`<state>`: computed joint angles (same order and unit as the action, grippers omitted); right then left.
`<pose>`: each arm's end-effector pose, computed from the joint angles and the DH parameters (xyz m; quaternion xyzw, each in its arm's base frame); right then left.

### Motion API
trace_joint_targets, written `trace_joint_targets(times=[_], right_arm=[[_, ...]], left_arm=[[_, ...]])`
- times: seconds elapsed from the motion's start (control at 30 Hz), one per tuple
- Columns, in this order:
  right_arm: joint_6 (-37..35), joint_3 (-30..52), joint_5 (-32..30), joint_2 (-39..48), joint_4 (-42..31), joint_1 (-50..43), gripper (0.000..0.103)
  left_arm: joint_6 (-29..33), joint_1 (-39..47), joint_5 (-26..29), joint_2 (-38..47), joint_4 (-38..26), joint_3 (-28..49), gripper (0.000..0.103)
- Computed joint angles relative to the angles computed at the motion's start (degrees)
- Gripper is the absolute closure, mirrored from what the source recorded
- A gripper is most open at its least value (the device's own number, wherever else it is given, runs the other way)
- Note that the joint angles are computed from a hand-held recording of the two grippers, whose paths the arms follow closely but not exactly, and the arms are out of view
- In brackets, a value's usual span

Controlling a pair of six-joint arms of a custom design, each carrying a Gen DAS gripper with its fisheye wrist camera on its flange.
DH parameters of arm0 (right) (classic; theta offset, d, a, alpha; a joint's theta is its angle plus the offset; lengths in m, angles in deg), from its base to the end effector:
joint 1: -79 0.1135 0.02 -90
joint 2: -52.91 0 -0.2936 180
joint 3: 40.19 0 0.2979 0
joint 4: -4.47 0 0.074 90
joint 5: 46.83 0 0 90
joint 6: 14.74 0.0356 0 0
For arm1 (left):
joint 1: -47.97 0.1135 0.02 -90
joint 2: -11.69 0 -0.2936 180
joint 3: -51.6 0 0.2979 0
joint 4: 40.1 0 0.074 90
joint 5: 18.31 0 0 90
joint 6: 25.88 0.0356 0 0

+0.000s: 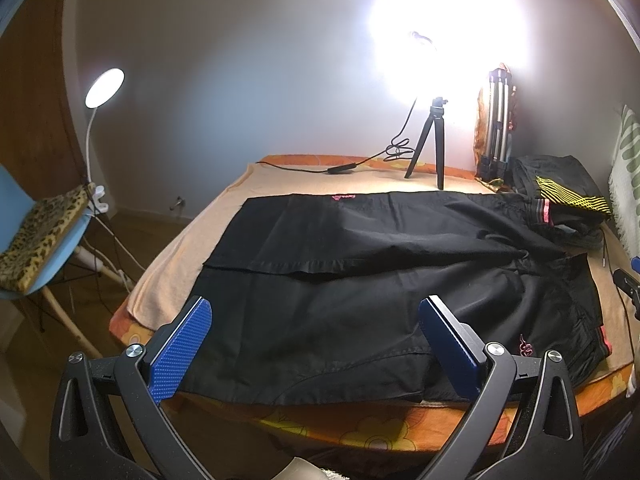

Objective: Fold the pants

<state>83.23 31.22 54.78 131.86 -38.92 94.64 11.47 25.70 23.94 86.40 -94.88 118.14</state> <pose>0.3175 0.0814 0.2780 -0.0290 0.9378 -0.0252 0.3451 0.2709 -0.0825 0.2671 -0.3243 0.8332 0.1823 0.4091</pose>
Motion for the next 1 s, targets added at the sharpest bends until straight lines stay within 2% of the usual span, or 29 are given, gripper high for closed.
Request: trace_joint_targets(times=[0.47,0.6,0.7,1.0], right_arm=[[-0.35,0.16,0.12,0.14,-0.22,0.8,0.001],[-0.74,0.2,0.17,0.33,-0.36,1.34,0.001],[-1.5,0.22,-1.42,0.37,-0.47,1.49,0.001],[-6.0,-1.63,-4.44,0.8,0.4,5.83,0.001]], left_arm=[[0.02,1.07,0.61,0.06,-1.01,0.46,0.0],[-0.01,3.0,2.99,-1.54,-0.64,-1.05,0.0],[-0.22,4.63,4.97,-3.03,0.05,-2.51,0.0],[0.4,5.65,4.15,-5.11,0.77,-5.7,0.0]])
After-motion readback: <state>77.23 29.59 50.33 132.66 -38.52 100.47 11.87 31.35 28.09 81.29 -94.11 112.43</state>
